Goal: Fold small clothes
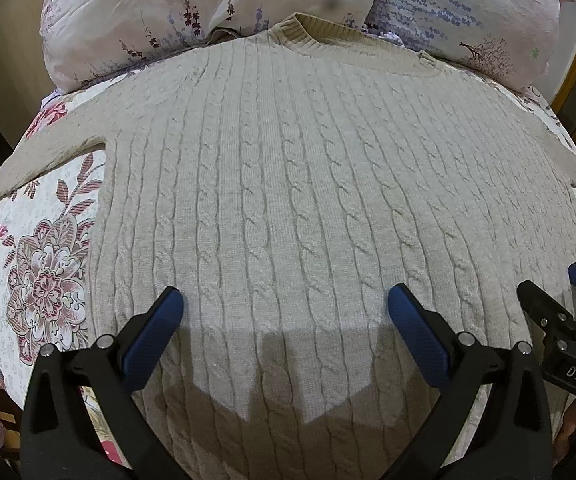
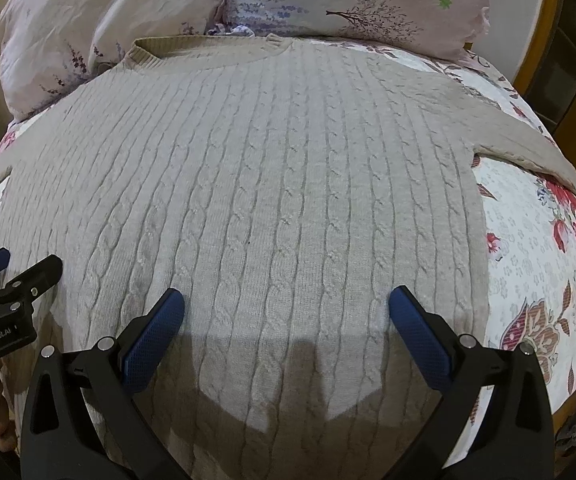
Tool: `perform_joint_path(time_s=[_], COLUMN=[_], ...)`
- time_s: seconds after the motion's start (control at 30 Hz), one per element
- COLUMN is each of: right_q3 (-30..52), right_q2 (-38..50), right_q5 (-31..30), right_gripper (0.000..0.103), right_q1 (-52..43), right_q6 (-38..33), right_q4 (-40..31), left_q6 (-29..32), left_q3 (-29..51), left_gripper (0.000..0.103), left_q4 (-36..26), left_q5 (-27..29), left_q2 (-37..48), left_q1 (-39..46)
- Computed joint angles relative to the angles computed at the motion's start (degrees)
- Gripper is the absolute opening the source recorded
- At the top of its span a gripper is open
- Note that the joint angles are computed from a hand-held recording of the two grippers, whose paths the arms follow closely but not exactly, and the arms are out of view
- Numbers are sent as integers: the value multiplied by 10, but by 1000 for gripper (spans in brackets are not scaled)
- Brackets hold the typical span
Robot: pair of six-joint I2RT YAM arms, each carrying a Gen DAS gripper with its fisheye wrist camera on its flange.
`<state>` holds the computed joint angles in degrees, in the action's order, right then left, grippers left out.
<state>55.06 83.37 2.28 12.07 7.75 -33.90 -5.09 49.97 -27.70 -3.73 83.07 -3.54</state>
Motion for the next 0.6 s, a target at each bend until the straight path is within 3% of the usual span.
perform_joint_path(time_s=[0.17,0.3,0.47,0.6], right_q3=[25,120,381,538], right_q2=[5,61,283,419], right_q5=[-83,-189,-231,-245], right_gripper=[102,102,73,57], right_q1=[-79,-289,-484,-540], right_q6=[-30,15,141,219], right_q4=[0,18,-45,-101], left_q6=[15,17,-6,-22], left_q3=[9,16,14,31], left_gripper=[101,101,101,101], left_q4=[-10,-17,13,24], left_q5=[15,74,135,131], left_q2=[4,-4,-21,-17], left_q1=[10,50,128,182])
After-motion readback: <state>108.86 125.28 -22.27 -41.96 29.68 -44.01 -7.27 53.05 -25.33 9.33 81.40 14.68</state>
